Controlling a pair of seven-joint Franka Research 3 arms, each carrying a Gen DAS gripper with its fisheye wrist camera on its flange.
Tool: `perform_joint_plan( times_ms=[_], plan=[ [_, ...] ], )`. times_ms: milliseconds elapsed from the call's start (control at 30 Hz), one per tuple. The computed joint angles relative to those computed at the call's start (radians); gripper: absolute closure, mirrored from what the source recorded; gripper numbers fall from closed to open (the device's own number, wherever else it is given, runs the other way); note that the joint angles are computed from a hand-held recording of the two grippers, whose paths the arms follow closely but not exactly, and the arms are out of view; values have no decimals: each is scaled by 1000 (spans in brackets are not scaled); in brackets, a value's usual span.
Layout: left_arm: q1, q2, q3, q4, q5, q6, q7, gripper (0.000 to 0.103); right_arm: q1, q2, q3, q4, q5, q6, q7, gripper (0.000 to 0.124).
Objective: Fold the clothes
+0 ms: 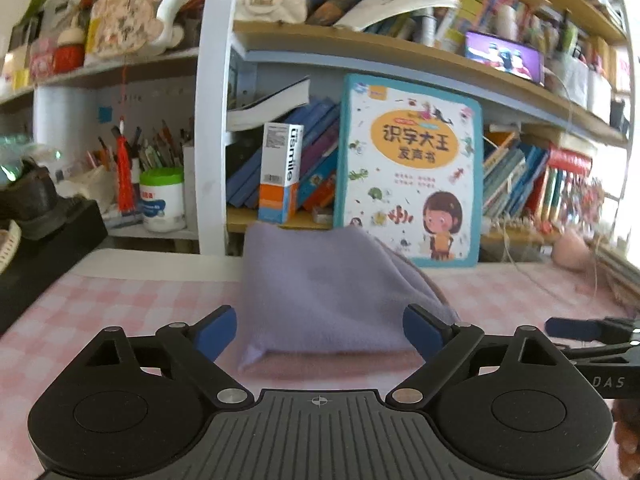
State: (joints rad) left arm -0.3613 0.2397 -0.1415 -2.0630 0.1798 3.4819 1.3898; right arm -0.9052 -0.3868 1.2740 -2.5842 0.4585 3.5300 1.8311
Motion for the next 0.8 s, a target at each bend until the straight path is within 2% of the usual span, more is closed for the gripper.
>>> perform_joint_plan(
  times_ms=[33,100,233,333,500,600,700,800],
  plan=[
    [-52,-19,41,-28,-48,11,44,9,32,-27,-19,-19,13,-7,6,39],
    [-101,-38,70,-69,-132,49,108,7,83,-81,-44,-54,31,-19,17,37],
    [-140,-64,68,-133,-286,122,224,6,114,-213,-33,-104,46,-53,75,33],
    [-135,-67,49,-154,-361,141,278,6,115,-293,-15,-126,45,-77,130,31],
    [-123,-71,20,-171,-458,148,376,6,102,-359,-2,-136,5,-102,199,29],
    [-119,-65,4,-172,-477,174,416,6,95,-363,-8,-130,-39,-119,223,25],
    [-129,-52,-3,-171,-509,199,472,6,83,-374,-13,-112,-82,-182,246,24],
    [-143,-41,-7,-169,-545,213,526,6,86,-338,-32,-99,-139,-206,253,24]
  ],
)
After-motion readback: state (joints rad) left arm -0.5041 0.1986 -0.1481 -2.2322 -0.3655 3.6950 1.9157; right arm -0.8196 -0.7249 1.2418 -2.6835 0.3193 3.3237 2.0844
